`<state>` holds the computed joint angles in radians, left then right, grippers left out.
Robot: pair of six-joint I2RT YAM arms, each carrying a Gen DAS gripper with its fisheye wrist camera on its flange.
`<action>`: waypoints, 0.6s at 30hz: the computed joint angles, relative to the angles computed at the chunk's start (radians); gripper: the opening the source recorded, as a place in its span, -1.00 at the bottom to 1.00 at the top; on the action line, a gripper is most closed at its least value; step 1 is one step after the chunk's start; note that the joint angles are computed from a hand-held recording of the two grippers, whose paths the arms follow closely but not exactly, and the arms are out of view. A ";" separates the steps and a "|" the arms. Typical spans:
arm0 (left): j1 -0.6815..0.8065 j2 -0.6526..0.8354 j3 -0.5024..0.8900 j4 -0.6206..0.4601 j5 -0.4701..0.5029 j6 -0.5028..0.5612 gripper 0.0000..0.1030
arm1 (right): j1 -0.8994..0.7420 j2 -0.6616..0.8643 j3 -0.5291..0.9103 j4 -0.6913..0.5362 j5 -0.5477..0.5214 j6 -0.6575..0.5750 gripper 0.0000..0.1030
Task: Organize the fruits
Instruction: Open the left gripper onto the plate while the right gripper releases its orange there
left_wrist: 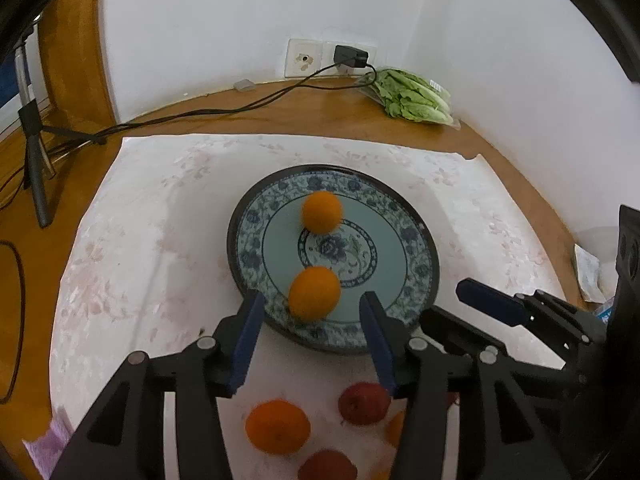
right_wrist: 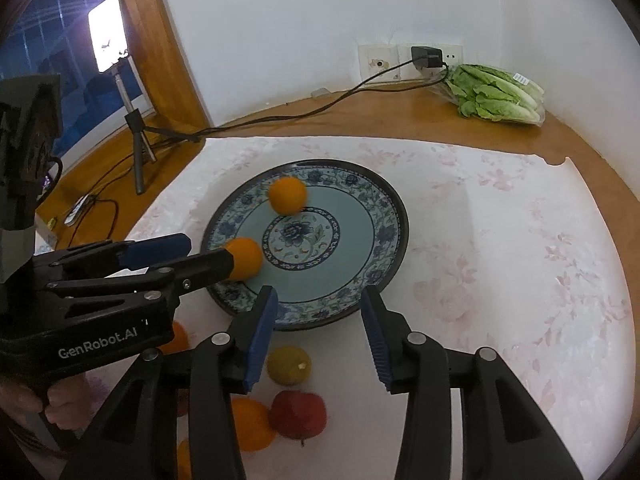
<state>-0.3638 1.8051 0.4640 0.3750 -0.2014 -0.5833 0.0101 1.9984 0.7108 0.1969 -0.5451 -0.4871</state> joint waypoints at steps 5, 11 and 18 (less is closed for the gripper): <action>-0.017 -0.056 -0.046 -0.008 -0.006 -0.030 0.03 | -0.024 -0.059 -0.045 -0.015 -0.018 -0.016 -0.12; -0.042 -0.117 -0.108 -0.020 -0.018 -0.070 0.07 | -0.070 -0.106 -0.079 -0.052 -0.035 -0.044 -0.11; -0.077 -0.153 -0.172 -0.017 -0.033 -0.120 0.09 | -0.114 -0.136 -0.107 -0.088 -0.038 -0.086 -0.11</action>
<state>-0.4404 1.6518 0.2919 0.3581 -0.2343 -0.7035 -0.1040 1.8620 0.6040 0.1091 -0.5831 -0.5734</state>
